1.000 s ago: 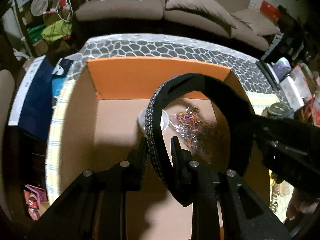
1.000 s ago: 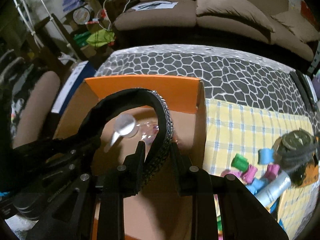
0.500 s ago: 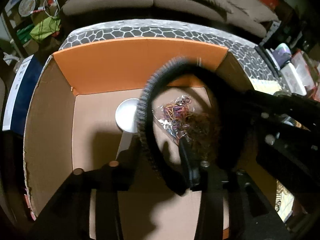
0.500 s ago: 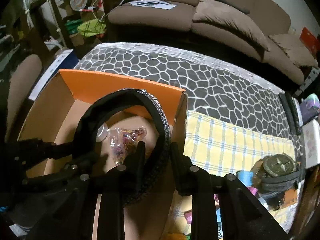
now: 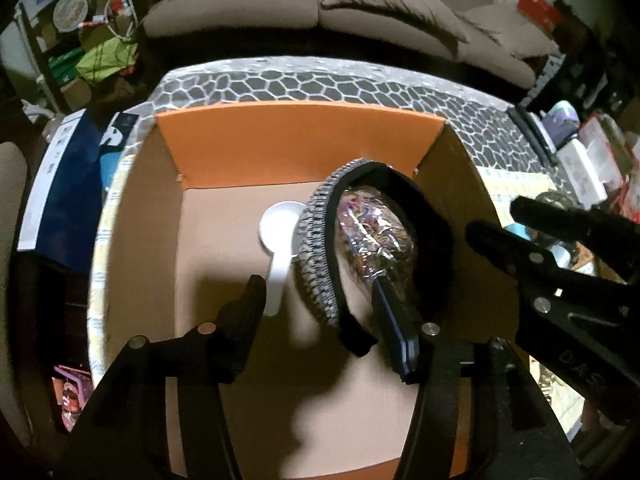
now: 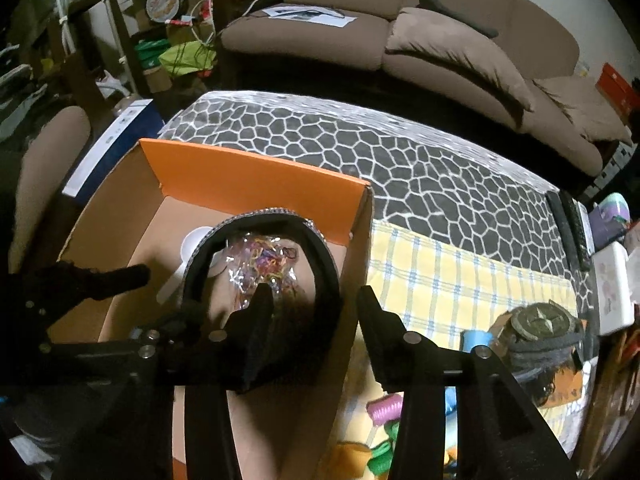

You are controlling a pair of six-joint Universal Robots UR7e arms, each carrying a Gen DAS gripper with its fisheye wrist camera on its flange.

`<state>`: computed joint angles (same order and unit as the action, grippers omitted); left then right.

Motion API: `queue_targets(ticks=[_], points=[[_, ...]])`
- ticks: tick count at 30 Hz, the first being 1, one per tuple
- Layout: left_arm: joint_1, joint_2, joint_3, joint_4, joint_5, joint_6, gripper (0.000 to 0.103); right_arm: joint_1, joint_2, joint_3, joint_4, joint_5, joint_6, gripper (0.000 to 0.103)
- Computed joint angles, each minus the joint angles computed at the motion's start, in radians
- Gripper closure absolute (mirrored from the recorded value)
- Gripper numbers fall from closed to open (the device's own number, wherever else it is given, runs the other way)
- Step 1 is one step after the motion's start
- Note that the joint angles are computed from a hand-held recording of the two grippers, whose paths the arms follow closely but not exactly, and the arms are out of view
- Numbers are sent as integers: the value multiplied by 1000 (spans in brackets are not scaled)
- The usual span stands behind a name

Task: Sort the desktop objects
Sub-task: 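Carry the headband into the orange box and open both grippers, then move both grippers back toward the wooden spiral hairbrush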

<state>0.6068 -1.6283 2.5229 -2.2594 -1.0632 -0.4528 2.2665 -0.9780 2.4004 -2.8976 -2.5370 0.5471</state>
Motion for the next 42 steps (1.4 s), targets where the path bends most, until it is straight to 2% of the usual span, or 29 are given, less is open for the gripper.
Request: queue_targets(ticks=[6, 10, 12, 17, 19, 23, 25, 26, 32, 36, 39, 42], points=[[-40, -117, -10, 154, 32, -52, 51, 46, -28, -5, 116, 4, 78, 54], [-76, -198, -8, 249, 33, -90, 42, 86, -49, -7, 178, 9, 140, 47], [-95, -232, -8, 294, 31, -112, 42, 102, -60, -6, 207, 17, 170, 46], [-165, -329, -7, 421, 11, -177, 38, 148, -83, -4, 284, 33, 253, 46], [-195, -360, -7, 463, 3, -202, 36, 170, -88, -5, 314, 36, 288, 41], [-264, -411, -7, 537, -21, -267, 34, 201, -103, -3, 367, 45, 345, 39], [-293, -433, -7, 566, -31, -298, 19, 215, -114, 4, 389, 55, 374, 38], [-312, -446, -7, 584, -35, -319, 17, 223, -120, 9, 397, 59, 387, 38], [-402, -482, -15, 649, -57, -412, 2, 272, -168, 34, 458, 75, 475, 23], [-463, -493, -14, 668, -86, -468, 0, 290, -226, 60, 498, 98, 541, 15], [-512, -490, -10, 672, -106, -499, 0, 306, -271, 86, 505, 110, 570, 2], [-563, -474, -1, 653, -134, -535, 0, 339, -328, 102, 589, 98, 632, 1]])
